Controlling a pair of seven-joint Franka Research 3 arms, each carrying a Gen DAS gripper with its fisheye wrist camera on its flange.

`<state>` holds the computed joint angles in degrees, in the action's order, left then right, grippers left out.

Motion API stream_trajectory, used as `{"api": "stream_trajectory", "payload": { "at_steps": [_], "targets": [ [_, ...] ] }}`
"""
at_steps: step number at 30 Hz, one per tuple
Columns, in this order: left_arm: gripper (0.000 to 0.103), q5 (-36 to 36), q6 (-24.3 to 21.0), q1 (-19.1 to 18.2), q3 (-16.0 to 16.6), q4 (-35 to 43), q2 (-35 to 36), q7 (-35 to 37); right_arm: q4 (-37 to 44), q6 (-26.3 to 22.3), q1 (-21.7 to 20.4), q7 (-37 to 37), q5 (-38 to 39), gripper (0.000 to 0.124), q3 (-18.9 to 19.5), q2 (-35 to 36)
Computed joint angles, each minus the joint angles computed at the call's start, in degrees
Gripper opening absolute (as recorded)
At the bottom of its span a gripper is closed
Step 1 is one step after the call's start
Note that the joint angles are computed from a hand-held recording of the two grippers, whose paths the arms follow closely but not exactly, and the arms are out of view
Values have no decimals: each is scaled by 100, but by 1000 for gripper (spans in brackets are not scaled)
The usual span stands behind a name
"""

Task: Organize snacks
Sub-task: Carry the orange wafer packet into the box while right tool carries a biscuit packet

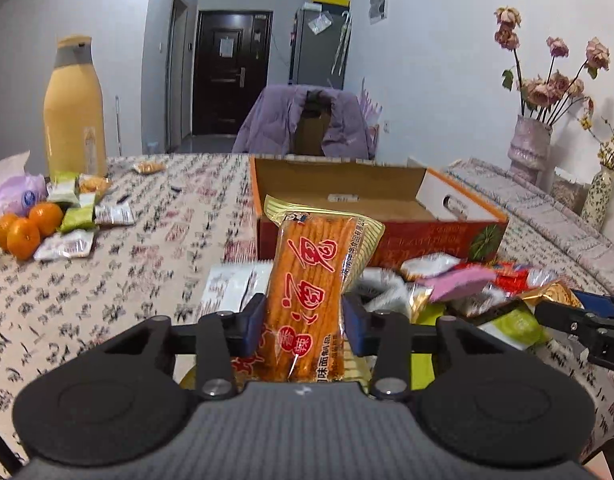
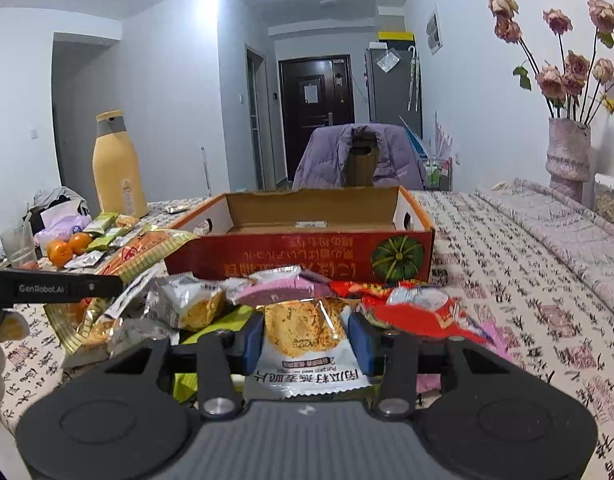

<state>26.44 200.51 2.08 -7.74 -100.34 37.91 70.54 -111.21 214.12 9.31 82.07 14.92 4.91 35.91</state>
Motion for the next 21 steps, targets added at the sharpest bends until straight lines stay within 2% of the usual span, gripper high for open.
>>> {"api": "stream_trajectory", "payload": {
  "at_steps": [6,12,15,18,20,21],
  "targets": [
    [41,-240,62,-281,156,317,33,33,455,43,35,-154,3,45,-84,122],
    [41,-509,-316,-592,268,1111,327,84,1490,-341,-9,-271,15,45,-144,455],
    [41,-612,-654,-693,259,1761,609,100,2180,-647,76,-427,209,45,-259,725],
    [41,-617,-1114,-610,6,2556,1003,144,3067,-1196,206,-588,505,45,-470,1090],
    [41,-656,-1461,-605,-137,3205,1343,227,3741,-1628,394,-651,819,45,-795,1399],
    [41,-693,-1663,-629,-189,3592,1548,291,4118,-1863,547,-640,1012,45,-1074,1599]
  ]
}}
